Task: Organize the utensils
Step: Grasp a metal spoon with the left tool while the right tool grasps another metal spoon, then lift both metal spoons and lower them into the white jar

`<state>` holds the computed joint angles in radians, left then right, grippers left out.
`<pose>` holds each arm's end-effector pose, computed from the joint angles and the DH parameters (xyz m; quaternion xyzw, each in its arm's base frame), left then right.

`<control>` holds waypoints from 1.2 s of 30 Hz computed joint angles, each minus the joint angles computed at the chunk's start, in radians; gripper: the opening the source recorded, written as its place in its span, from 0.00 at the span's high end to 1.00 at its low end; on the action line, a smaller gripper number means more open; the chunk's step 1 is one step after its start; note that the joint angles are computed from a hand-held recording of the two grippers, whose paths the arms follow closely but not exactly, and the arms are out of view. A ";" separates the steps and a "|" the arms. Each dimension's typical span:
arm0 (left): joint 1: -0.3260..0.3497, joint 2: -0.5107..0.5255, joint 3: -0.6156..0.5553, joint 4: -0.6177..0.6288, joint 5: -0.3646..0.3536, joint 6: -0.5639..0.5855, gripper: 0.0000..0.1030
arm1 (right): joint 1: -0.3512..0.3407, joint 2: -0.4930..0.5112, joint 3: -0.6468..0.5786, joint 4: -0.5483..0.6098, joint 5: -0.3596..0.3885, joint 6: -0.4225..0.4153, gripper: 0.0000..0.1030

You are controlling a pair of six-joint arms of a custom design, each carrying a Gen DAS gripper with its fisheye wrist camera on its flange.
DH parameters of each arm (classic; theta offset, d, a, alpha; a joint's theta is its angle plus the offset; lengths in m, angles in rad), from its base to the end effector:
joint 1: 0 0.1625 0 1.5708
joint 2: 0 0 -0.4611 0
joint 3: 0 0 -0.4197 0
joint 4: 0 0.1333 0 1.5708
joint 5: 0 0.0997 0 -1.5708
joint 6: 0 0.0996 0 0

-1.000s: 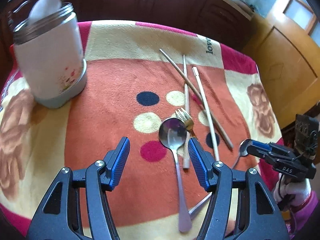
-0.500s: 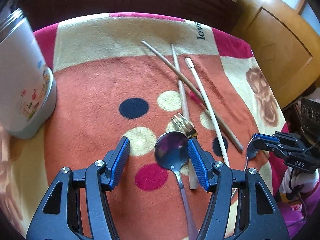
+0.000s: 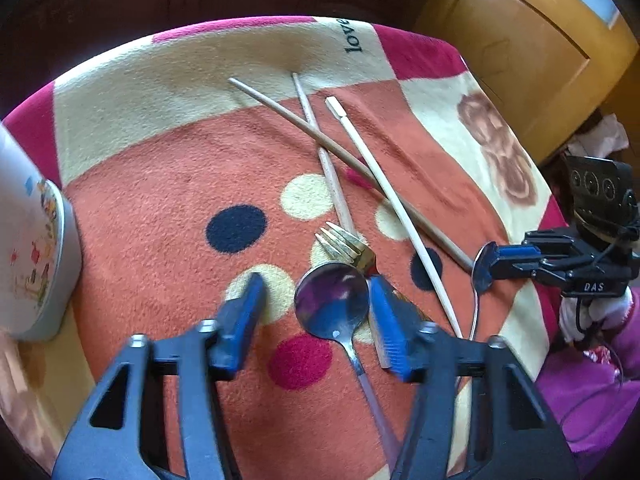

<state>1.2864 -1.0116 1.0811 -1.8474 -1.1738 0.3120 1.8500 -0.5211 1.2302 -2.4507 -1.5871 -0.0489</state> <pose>-0.0539 -0.7966 0.4548 0.2670 0.9381 -0.0986 0.1975 0.3563 -0.7650 0.0376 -0.1620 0.9831 -0.0857 0.0017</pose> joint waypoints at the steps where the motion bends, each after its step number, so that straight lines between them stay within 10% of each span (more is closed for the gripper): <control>1: 0.003 0.010 -0.022 0.025 -0.006 -0.002 0.71 | -0.002 -0.001 0.004 -0.007 0.005 0.003 0.86; 13: -0.002 -0.045 0.060 -0.065 -0.002 -0.067 0.98 | 0.022 0.038 -0.044 -0.041 -0.034 -0.016 0.94; 36: -0.080 -0.229 0.218 -0.388 0.117 -0.143 0.99 | 0.104 0.033 -0.178 -0.105 -0.116 -0.167 0.96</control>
